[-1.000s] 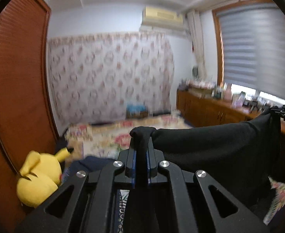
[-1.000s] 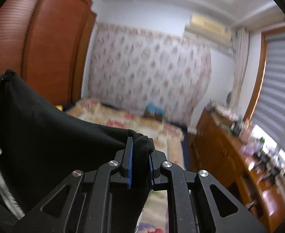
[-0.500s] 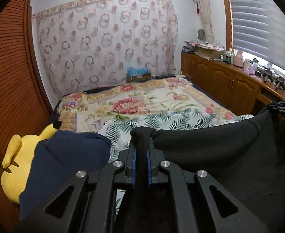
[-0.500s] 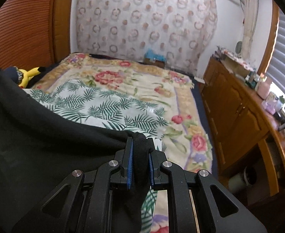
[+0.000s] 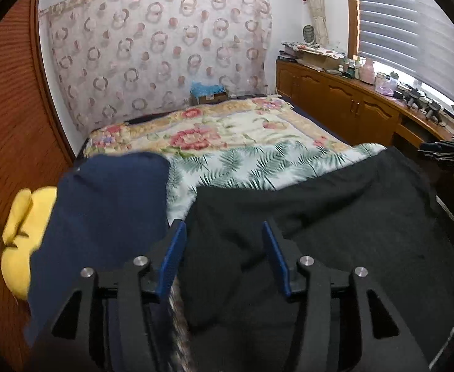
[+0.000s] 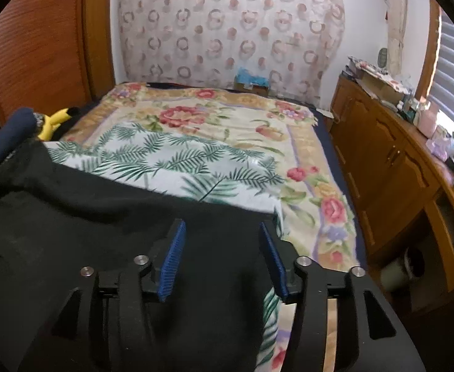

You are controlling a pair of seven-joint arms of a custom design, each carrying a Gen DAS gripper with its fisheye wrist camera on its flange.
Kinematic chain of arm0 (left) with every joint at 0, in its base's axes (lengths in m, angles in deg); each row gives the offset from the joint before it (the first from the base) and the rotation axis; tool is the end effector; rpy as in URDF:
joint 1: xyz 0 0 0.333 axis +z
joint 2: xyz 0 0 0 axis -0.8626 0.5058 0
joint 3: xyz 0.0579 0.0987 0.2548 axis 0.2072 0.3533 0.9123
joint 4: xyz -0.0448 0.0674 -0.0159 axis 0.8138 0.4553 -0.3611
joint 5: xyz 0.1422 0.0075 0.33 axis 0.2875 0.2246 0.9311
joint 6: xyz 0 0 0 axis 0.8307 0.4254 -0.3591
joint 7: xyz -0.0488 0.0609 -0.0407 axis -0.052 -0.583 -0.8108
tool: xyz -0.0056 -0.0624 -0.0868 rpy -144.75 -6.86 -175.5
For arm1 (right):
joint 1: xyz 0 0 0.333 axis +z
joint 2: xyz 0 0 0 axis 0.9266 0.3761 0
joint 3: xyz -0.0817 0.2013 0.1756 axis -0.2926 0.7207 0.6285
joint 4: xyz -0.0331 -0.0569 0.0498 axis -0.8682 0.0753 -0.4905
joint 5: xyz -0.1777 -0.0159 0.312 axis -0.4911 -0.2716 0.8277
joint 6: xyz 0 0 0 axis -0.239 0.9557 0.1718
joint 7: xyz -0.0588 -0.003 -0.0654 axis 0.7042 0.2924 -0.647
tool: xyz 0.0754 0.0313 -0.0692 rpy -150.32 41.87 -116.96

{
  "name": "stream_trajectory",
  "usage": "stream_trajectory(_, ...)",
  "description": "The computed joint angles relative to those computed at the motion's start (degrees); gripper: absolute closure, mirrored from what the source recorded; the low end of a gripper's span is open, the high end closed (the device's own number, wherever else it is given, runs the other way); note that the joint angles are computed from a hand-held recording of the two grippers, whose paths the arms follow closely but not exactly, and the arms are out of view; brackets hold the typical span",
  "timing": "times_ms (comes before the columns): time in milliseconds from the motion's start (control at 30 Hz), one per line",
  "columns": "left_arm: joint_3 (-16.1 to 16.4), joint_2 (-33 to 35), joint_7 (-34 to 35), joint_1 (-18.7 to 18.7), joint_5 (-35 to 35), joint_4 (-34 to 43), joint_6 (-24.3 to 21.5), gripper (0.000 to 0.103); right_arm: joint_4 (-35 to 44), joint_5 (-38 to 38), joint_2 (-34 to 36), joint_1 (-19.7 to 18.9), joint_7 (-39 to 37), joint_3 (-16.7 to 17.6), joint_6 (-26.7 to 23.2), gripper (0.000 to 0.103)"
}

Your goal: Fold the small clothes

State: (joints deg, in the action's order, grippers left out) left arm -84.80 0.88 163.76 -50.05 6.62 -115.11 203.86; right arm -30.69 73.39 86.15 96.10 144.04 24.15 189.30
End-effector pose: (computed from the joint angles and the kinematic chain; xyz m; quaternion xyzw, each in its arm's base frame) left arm 0.6344 -0.1250 0.3923 -0.5116 0.7519 -0.3355 0.2459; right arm 0.6629 0.2003 0.3613 -0.7150 0.5742 -0.2784 0.2856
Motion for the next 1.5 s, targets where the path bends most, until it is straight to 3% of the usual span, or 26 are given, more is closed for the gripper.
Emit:
stream_trajectory(100,2.37,-2.44,-2.49,-1.72,0.91,-4.65,2.21,0.053,-5.14,-0.28,-2.51,2.38,1.72,-1.59,1.87,0.048)
stream_trajectory(400,-2.38,-4.69,-6.1,2.64,2.22,-12.66,4.44,0.053,-21.72,2.68,-11.39,6.61,4.08,-2.74,7.04,0.048)
stream_trajectory(500,-1.18,-4.18,-7.47,1.35,2.94,-12.75,3.61,0.053,-23.04,3.62,-11.76,6.31,3.66,-1.45,5.62,0.048)
stream_trajectory(567,-0.93,-3.25,-7.86,0.98,3.0,-11.73,2.06,0.053,-23.31,5.36,-11.64,3.22,2.47,2.53,4.98,0.048)
stream_trajectory(633,0.47,-2.86,-8.27,-0.09,3.15,-11.6,1.52,0.053,-23.01,5.82,-11.02,2.73,2.26,3.46,4.32,0.048)
stream_trajectory(800,3.34,-1.25,-9.63,-2.97,3.34,-9.33,-0.36,0.053,-21.76,4.64,-9.09,5.53,3.82,0.66,4.81,0.047)
stream_trajectory(1000,8.52,0.88,-13.06,-8.29,5.0,-5.6,-3.44,0.053,-22.19,1.85,-7.26,14.41,7.8,-8.24,6.04,0.043)
stream_trajectory(1333,6.13,4.06,-12.41,-7.12,2.18,-0.38,-7.67,0.053,-22.25,3.11,-6.91,15.02,7.21,-8.78,6.53,0.042)
stream_trajectory(1467,7.83,4.67,-12.73,-9.02,3.04,0.81,-7.88,0.053,-22.46,3.15,-6.89,15.89,7.32,-9.64,6.58,0.042)
stream_trajectory(1500,8.02,4.78,-12.82,-9.19,3.16,0.95,-7.6,0.059,-22.55,3.21,-6.93,15.92,7.3,-9.69,6.65,0.042)
